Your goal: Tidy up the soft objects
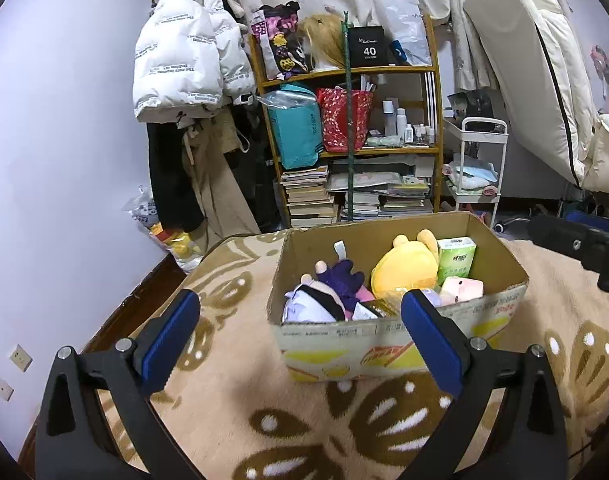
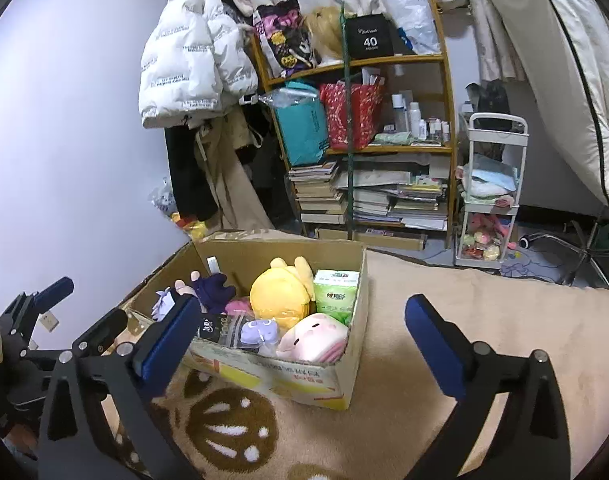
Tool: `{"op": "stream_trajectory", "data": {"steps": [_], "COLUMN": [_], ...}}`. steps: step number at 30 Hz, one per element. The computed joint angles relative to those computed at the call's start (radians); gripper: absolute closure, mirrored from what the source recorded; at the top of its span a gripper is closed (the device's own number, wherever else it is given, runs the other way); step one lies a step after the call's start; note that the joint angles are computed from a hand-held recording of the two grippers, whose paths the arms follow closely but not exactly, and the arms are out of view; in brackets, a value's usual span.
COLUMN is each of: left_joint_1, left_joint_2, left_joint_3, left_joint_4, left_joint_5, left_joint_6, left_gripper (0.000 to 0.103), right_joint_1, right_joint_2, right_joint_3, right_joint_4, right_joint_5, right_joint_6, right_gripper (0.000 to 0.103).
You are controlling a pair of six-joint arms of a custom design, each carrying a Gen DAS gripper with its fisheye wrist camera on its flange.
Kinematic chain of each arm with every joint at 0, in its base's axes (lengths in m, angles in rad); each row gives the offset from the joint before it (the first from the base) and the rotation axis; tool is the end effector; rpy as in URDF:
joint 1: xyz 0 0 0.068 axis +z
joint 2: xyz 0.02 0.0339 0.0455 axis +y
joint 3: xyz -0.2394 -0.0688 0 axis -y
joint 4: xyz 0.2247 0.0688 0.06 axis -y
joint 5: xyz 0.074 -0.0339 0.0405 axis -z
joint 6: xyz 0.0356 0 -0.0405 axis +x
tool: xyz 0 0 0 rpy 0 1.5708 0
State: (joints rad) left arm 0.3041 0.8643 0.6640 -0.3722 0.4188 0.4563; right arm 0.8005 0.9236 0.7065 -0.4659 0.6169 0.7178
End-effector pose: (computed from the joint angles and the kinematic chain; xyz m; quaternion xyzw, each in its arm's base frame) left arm 0.1821 0.0420 0.2520 0.1645 0.8488 0.0043 0.5025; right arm 0.1456 0.1205 0.2496 0.0947 0.8651 0.0828 0.4855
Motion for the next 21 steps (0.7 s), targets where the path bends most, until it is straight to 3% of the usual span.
{"op": "stream_trajectory", "data": {"steps": [8, 21], "left_joint_1": [0.157, 0.475], "left_joint_2": [-0.091, -0.147], "left_joint_3": [0.02, 0.085], "left_joint_4": [-0.123, -0.385], "left_joint_5": [0.13, 0.382], "left_joint_6": [0.049, 0.282], "left_gripper": [0.003, 0.003], "right_joint_1": [0.148, 0.375], "right_joint_2": [-0.041, -0.011], "right_joint_3": [0.053, 0.149], "right_joint_4": [-0.19, -0.488], "right_joint_5": [0.151, 0.339], "right_joint_6": [0.127, 0.395], "right_gripper": [0.0, 0.0]}}
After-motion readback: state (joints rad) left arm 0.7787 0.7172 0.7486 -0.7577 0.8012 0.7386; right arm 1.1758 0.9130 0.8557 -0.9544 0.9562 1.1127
